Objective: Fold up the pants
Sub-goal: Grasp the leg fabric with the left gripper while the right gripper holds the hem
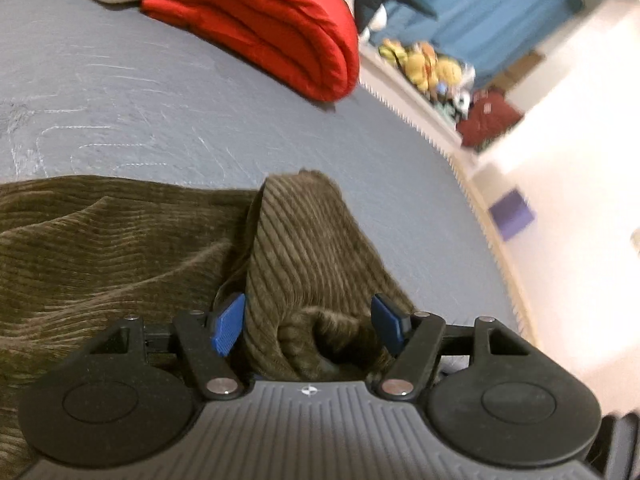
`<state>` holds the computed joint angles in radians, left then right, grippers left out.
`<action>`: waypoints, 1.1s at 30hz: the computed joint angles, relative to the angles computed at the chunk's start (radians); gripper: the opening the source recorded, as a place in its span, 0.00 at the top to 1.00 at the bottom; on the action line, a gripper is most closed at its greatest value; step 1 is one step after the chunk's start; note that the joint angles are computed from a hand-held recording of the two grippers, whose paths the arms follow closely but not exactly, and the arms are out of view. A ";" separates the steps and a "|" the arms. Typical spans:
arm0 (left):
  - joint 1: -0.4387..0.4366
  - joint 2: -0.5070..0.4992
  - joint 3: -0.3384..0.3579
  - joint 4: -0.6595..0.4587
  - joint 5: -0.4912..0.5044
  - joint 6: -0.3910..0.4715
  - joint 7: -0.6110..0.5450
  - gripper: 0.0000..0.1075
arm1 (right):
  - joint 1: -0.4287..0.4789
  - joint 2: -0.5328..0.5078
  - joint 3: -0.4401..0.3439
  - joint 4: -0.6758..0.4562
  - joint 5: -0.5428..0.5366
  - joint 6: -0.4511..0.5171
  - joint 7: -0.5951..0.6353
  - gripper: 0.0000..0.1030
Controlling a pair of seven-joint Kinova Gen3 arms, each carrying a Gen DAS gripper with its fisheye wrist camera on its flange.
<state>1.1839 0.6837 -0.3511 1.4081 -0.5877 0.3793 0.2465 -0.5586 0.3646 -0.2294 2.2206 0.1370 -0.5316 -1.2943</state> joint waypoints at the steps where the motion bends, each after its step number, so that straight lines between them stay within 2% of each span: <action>1: -0.018 0.005 0.036 -0.021 -0.007 0.041 -0.024 0.52 | -0.006 0.002 0.010 0.003 0.015 -0.010 -0.014 0.79; 2: -0.027 0.008 0.053 -0.030 -0.025 0.066 -0.033 0.61 | -0.022 0.001 0.037 0.004 0.045 -0.014 -0.042 0.79; 3: -0.026 0.005 0.052 -0.028 -0.027 0.075 -0.024 0.64 | -0.039 0.000 0.066 0.003 0.076 -0.016 -0.078 0.78; 5: 0.015 0.003 -0.007 -0.034 0.003 0.121 0.041 0.69 | -0.025 0.001 0.070 -0.002 0.137 -0.010 -0.130 0.76; 8: 0.109 0.030 -0.129 -0.050 0.035 0.243 0.163 0.68 | 0.102 0.000 -0.039 -0.010 0.259 -0.001 -0.234 0.67; 9: 0.115 0.034 -0.140 -0.053 0.056 0.283 0.202 0.67 | 0.148 0.002 -0.083 -0.015 0.299 -0.001 -0.275 0.56; 10: 0.113 0.035 -0.138 -0.058 0.073 0.324 0.241 0.63 | 0.194 0.001 -0.123 -0.013 0.340 -0.010 -0.315 0.46; 11: 0.101 0.033 -0.126 -0.061 0.095 0.365 0.273 0.58 | 0.241 0.002 -0.164 -0.015 0.381 -0.015 -0.356 0.44; 14: 0.086 0.032 -0.113 -0.071 0.142 0.487 0.313 0.57 | 0.378 0.022 -0.282 -0.039 0.468 -0.001 -0.478 0.43; 16: 0.096 0.033 -0.105 -0.094 0.094 0.568 0.350 0.57 | 0.420 0.029 -0.322 -0.065 0.449 0.045 -0.526 0.43; 18: 0.105 0.037 -0.086 -0.117 0.012 0.610 0.370 0.57 | 0.394 0.030 -0.292 -0.084 0.375 0.080 -0.551 0.43; 20: 0.113 0.039 -0.076 -0.126 -0.069 0.596 0.355 0.57 | 0.379 0.042 -0.276 -0.111 0.303 0.121 -0.574 0.43; 23: 0.110 0.040 -0.051 -0.120 -0.170 0.514 0.316 0.57 | 0.330 0.057 -0.229 -0.150 0.187 0.194 -0.605 0.43; 26: 0.023 0.032 0.058 -0.119 -0.233 0.404 0.258 0.57 | 0.314 0.080 -0.205 -0.182 0.074 0.252 -0.640 0.44; 28: 0.007 0.052 0.075 -0.144 -0.227 0.397 0.220 0.57 | 0.349 0.097 -0.226 -0.190 0.005 0.272 -0.684 0.46; 30: -0.025 0.069 0.117 -0.179 -0.231 0.396 0.147 0.57 | 0.418 0.125 -0.284 -0.200 -0.040 0.291 -0.731 0.51; 33: -0.085 0.075 0.200 -0.186 -0.268 0.341 0.109 0.57 | 0.502 0.160 -0.350 -0.198 -0.012 0.285 -0.812 0.52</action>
<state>1.0984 0.7587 -0.1511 1.2223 -0.8558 0.7200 0.3552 -0.0562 0.5246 -0.5799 2.0226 0.1247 -0.2463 -2.1059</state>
